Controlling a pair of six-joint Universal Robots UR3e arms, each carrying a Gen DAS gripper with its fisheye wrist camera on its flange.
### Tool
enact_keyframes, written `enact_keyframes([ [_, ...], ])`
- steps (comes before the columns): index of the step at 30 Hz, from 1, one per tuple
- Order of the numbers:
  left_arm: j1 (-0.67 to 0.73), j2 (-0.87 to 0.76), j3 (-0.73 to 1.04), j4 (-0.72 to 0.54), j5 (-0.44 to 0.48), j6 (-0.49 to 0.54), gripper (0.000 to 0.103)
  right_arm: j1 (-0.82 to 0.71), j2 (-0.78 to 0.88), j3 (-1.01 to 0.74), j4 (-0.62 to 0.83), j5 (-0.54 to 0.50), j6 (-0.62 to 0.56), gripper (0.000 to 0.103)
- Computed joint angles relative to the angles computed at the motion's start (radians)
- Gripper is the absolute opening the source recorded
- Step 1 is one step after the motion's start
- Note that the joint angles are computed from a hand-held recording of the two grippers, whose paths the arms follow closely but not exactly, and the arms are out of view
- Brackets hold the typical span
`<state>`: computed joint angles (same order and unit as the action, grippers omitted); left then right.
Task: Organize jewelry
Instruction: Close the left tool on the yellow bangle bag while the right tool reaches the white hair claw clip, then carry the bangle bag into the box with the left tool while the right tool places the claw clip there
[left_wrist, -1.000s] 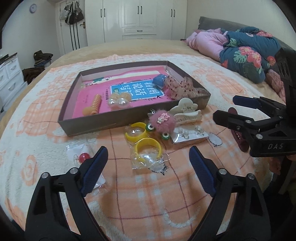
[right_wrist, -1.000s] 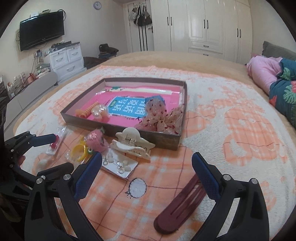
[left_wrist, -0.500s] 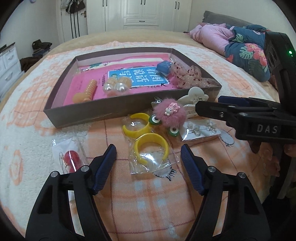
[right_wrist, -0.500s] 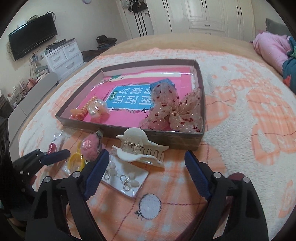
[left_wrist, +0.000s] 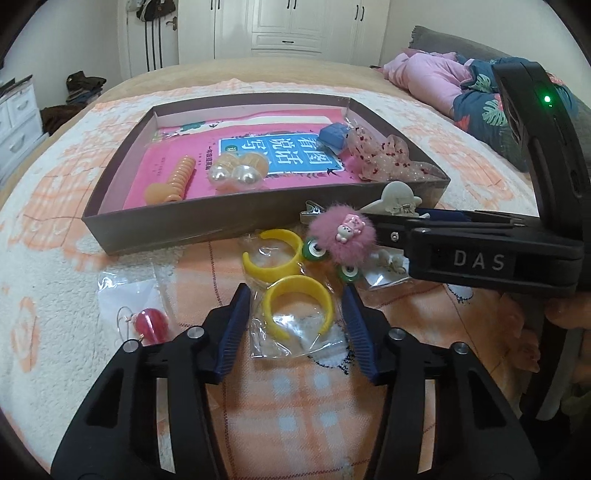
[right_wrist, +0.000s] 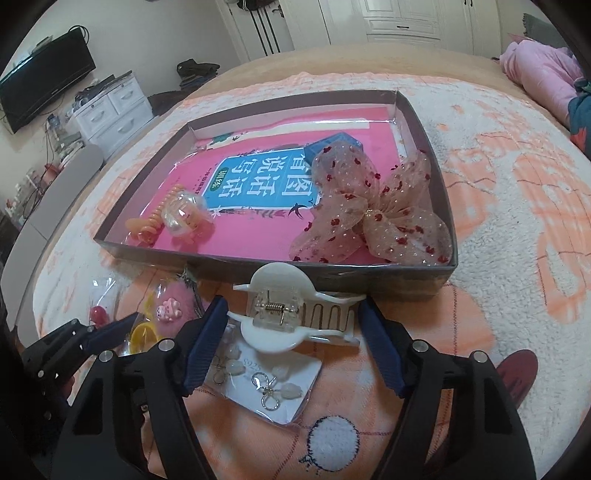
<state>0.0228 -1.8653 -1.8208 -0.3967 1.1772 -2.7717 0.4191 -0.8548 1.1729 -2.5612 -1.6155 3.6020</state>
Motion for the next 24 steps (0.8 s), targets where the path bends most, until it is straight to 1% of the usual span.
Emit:
enact_keyframes([
  [1, 0.005, 0.003, -0.006, 0.004, -0.002, 0.0, 0.037, 0.006, 0.0, 0.002, -0.005, -0.012, -0.008, 0.069],
  [4, 0.028, 0.016, -0.014, -0.014, -0.033, 0.005, 0.036, 0.009, -0.008, 0.017, -0.02, -0.017, -0.009, 0.069],
  [9, 0.052, 0.06, -0.055, -0.02, -0.05, 0.024, 0.035, 0.008, -0.052, 0.083, -0.057, -0.01, -0.004, 0.069],
  [12, 0.072, 0.092, -0.074, -0.032, -0.07, 0.032, 0.034, 0.002, -0.102, 0.158, -0.102, -0.009, 0.005, 0.069],
  [16, 0.098, 0.135, -0.091, -0.044, -0.097, 0.031, 0.034, 0.009, -0.167, 0.243, -0.15, -0.06, 0.005, 0.069],
  [24, 0.125, 0.184, -0.094, -0.037, -0.125, 0.013, 0.034, 0.006, -0.264, 0.351, -0.219, -0.096, 0.003, 0.069],
])
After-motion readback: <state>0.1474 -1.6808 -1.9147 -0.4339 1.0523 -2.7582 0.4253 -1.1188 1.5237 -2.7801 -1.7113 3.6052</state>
